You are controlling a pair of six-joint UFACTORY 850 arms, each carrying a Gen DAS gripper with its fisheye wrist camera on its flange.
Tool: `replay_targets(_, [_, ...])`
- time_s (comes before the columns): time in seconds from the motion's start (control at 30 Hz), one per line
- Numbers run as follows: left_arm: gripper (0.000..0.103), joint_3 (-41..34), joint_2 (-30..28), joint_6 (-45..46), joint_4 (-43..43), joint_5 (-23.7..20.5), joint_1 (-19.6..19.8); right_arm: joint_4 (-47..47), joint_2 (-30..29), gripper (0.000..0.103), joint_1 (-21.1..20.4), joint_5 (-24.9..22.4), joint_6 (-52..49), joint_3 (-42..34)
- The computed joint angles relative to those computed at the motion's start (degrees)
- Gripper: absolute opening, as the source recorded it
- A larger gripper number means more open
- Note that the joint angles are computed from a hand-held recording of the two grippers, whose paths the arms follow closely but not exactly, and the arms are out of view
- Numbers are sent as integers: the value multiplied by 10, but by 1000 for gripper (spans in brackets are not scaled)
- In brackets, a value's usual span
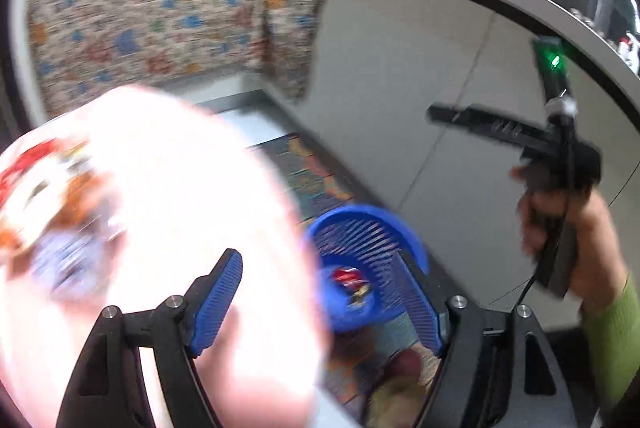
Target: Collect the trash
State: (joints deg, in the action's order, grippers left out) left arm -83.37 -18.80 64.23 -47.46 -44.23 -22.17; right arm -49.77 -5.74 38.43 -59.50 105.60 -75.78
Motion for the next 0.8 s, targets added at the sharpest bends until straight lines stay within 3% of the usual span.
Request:
replay_targets(0.13, [79,37,23,-4,39,30,88,11,-78,98,24,34,-47,-95])
replay_targets(0.23, [79,16,-5,-76,100,46,142,55,-156,98,36,75,-117,-186])
replay_targets(0.33, [79,-25,-41,-105,114,58,172,115,-244,98,50,94,-224,-296])
replay_targets(0.43, [79,-78,-85,-128,136,70,181,178,-314,98,59,108,-322,-383])
replay_targets(0.57, [79,-140,-140,-159,176,81,182,212,-387,97,65,67,-406,-478])
replay_targets(0.73, [91,-225,-200,-176,195,57,180,200,-420,98,64,36,-436,-514])
replay_targets(0.8, [97,-227,-202,-183,207,58,180,195,-427,100,65,36,-435,-522])
